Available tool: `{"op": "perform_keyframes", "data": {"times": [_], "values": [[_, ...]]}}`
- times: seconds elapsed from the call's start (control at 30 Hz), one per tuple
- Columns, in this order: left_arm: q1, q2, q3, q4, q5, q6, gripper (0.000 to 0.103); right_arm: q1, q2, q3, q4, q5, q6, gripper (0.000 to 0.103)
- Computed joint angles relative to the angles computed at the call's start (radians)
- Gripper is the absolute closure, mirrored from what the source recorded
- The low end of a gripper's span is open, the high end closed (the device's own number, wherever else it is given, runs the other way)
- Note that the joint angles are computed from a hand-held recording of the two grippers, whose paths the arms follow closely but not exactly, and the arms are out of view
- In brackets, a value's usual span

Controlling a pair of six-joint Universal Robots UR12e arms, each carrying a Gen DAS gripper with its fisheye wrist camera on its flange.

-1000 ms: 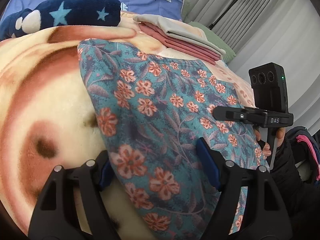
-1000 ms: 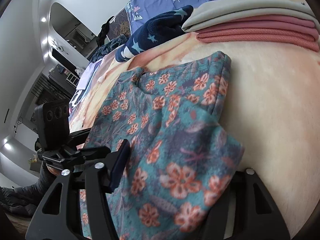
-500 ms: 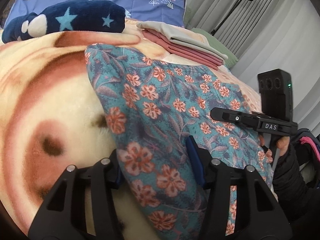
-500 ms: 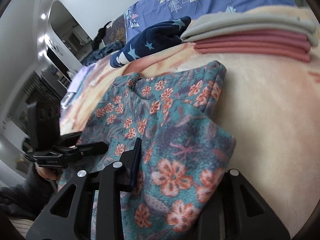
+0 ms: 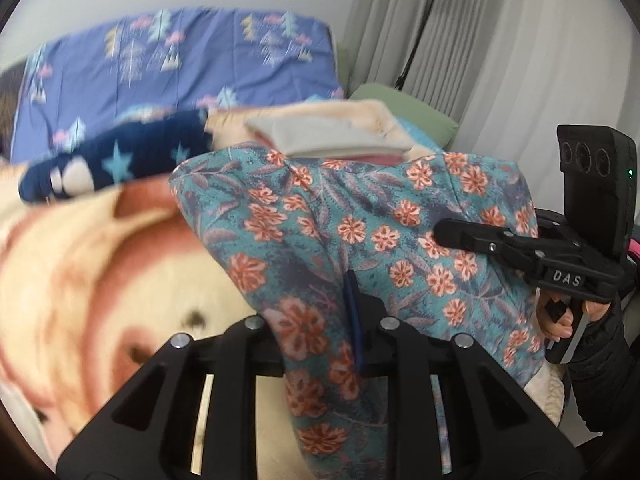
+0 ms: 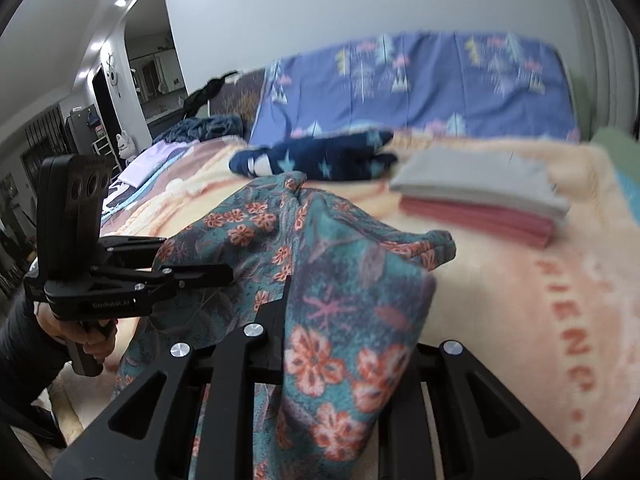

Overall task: Fold small clothes
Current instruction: 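Lift the folded shirt with both tools and carry it onto the clothes stack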

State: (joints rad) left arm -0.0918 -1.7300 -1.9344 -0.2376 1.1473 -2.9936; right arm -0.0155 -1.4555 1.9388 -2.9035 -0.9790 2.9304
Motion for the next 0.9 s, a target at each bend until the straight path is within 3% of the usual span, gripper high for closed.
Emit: {"op": "perform_keyframes", "data": {"times": [0.27, 0.43, 0.73, 0.9], "values": [[-0.031, 0.037, 0.007, 0.076, 0.020, 0.035, 0.083, -0.048, -0.052, 0.065, -0.186, 0.057, 0.088, 0.086], [-0.065, 0.032, 0.050, 0.074, 0.056, 0.093, 0.083, -0.077, -0.063, 0.078, -0.266, 0.070, 0.136, 0.086], [-0.126, -0.020, 0.187, 0.036, 0.115, 0.183, 0.083, -0.122, -0.056, 0.029, -0.320, 0.069, 0.202, 0.086], [-0.163, -0.066, 0.274, 0.061, 0.176, 0.236, 0.082, -0.138, -0.041, -0.029, -0.337, 0.036, 0.209, 0.086]]}}
